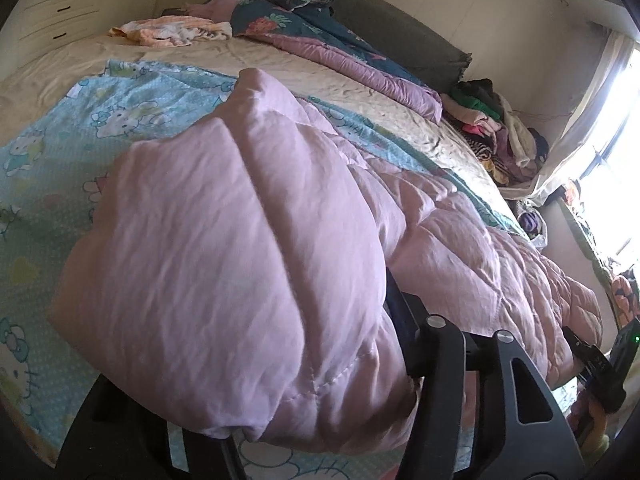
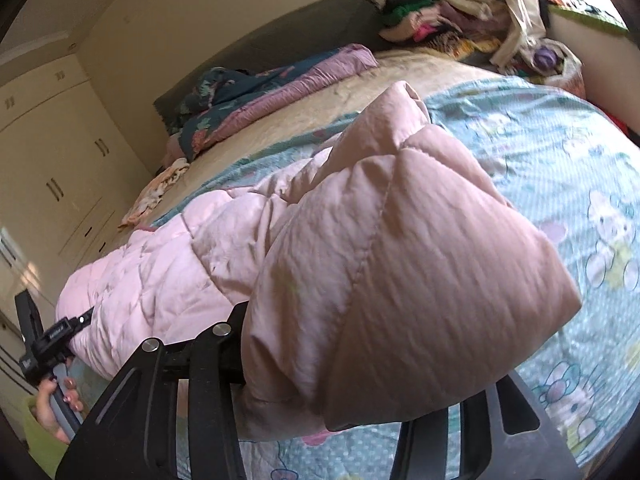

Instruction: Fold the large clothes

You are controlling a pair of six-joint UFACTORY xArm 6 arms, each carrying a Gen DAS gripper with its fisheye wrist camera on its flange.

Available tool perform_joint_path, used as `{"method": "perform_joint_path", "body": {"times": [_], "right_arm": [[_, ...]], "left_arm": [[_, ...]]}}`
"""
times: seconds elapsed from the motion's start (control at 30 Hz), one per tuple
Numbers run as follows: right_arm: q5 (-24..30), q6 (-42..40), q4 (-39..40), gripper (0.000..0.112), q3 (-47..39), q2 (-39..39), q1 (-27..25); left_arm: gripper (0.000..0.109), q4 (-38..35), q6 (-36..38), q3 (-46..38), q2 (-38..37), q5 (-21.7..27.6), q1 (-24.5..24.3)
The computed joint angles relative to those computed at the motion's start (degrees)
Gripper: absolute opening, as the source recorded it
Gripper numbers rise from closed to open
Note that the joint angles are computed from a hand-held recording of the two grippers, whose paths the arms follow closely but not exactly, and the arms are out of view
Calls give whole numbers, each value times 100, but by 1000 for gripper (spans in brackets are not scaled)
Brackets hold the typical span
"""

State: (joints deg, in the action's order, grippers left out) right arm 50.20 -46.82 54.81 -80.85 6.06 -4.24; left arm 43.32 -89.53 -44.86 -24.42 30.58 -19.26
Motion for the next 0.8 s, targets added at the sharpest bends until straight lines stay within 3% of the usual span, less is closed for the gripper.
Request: {"method": "perform_joint_path", "body": {"times": [0.33, 0.73, 0.8], "right_arm": [[-238, 899, -600, 55, -249, 424, 243], [-353, 820, -462, 68, -116, 539, 243], [-269, 918, -476, 79, -170, 564, 204]], "left_arm": [[57, -105, -19, 24, 207, -138, 111], [64, -175, 11, 41, 327, -277, 231], [64, -174, -4, 38, 324, -280, 229]]}}
